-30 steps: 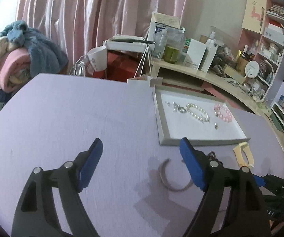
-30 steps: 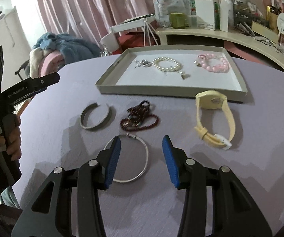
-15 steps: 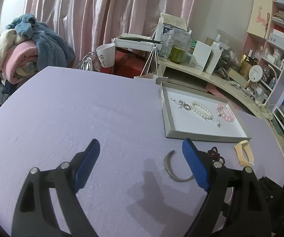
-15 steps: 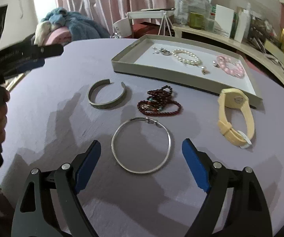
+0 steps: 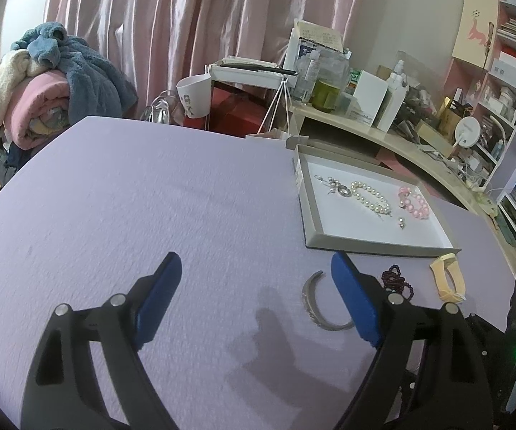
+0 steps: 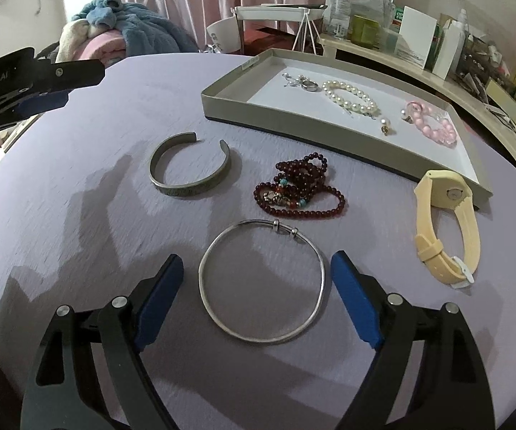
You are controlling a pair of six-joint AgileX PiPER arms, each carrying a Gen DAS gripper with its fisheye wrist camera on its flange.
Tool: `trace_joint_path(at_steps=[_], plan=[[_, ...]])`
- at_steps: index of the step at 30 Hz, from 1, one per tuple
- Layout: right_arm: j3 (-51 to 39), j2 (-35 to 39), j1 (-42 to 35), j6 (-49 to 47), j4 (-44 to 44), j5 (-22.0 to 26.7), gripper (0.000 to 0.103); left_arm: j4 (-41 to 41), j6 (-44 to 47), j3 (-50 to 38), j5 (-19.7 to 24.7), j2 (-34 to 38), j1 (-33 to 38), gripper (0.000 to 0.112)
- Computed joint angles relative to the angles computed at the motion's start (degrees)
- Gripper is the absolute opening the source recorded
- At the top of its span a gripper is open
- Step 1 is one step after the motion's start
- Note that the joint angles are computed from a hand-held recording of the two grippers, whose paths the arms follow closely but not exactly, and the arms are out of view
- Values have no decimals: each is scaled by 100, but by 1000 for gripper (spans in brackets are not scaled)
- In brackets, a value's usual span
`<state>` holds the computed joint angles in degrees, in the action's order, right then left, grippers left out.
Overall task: Organize jewelry
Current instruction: 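Move both tools back over the remaining jewelry on the table, then grasp the thin silver hoop bangle with the right tool while the left tool grasps the grey cuff bangle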
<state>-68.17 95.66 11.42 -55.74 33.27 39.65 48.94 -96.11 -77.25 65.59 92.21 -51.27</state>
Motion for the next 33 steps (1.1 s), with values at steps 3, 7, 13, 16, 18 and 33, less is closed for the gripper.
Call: trace_joint_path(at_steps=[3, 7, 13, 16, 18, 33], plan=[[-27, 23, 5, -17, 8, 4, 85, -8, -15, -1, -9, 15, 18, 85], [-36, 26, 10, -4, -3, 6, 85, -19, -19, 1, -12, 16, 45, 85], [-36, 24, 18, 12, -11, 4, 85, -53, 22, -31, -30, 32, 64, 85], [-36, 23, 20, 16, -15, 3, 85, -104, 90, -54, -104, 58, 94, 85], [-3, -12, 1, -115, 70, 0, 72, -138, 125, -87, -145, 99, 93, 85], [-144, -136, -1189, -158, 124, 779, 71, -1090, 1487, -965, -955, 1041, 360, 95]])
